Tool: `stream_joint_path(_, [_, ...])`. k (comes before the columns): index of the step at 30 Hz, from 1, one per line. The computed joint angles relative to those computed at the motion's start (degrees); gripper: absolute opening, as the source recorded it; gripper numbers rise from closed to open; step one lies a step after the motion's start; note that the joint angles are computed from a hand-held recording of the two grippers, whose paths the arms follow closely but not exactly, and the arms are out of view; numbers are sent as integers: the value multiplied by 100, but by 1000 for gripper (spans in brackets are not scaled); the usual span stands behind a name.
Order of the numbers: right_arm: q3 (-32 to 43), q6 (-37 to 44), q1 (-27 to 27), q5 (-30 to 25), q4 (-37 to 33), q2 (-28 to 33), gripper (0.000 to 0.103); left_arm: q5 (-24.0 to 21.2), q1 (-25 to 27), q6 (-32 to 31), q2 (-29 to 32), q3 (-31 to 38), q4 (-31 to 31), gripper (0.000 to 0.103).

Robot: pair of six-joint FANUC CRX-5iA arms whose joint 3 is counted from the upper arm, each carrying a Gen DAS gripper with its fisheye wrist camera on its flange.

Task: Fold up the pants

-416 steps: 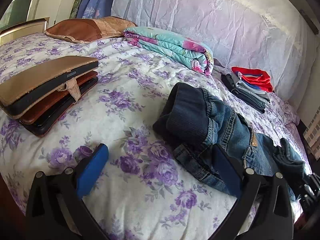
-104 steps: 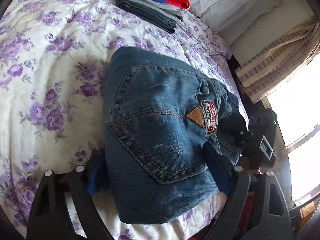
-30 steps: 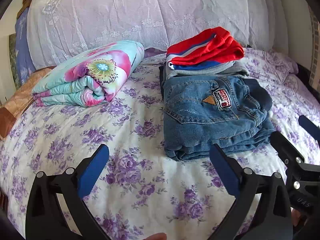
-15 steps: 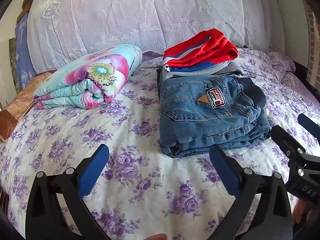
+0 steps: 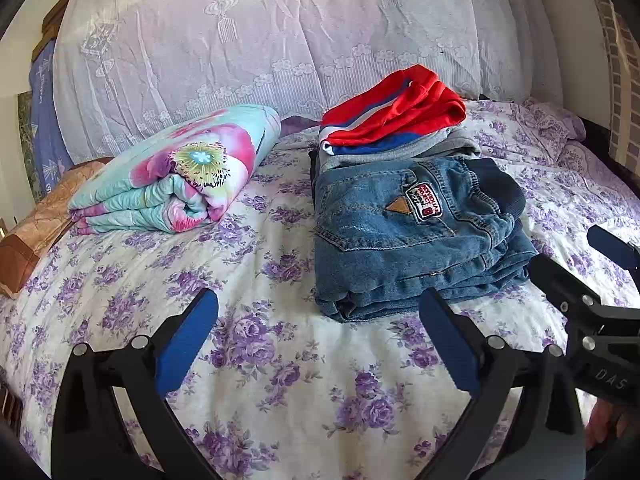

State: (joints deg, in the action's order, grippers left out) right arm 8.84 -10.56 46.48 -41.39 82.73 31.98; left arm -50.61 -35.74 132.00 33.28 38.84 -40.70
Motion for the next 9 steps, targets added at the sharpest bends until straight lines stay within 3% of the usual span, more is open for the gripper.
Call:
stream_joint_path(4, [-5, -7, -5, 11, -7, -6, 100, 87, 141, -200, -5, -33, 446, 98])
stream_joint_path(9, [-7, -7, -5, 10, -4, -7, 100, 187, 154, -135, -57, -118, 448, 98])
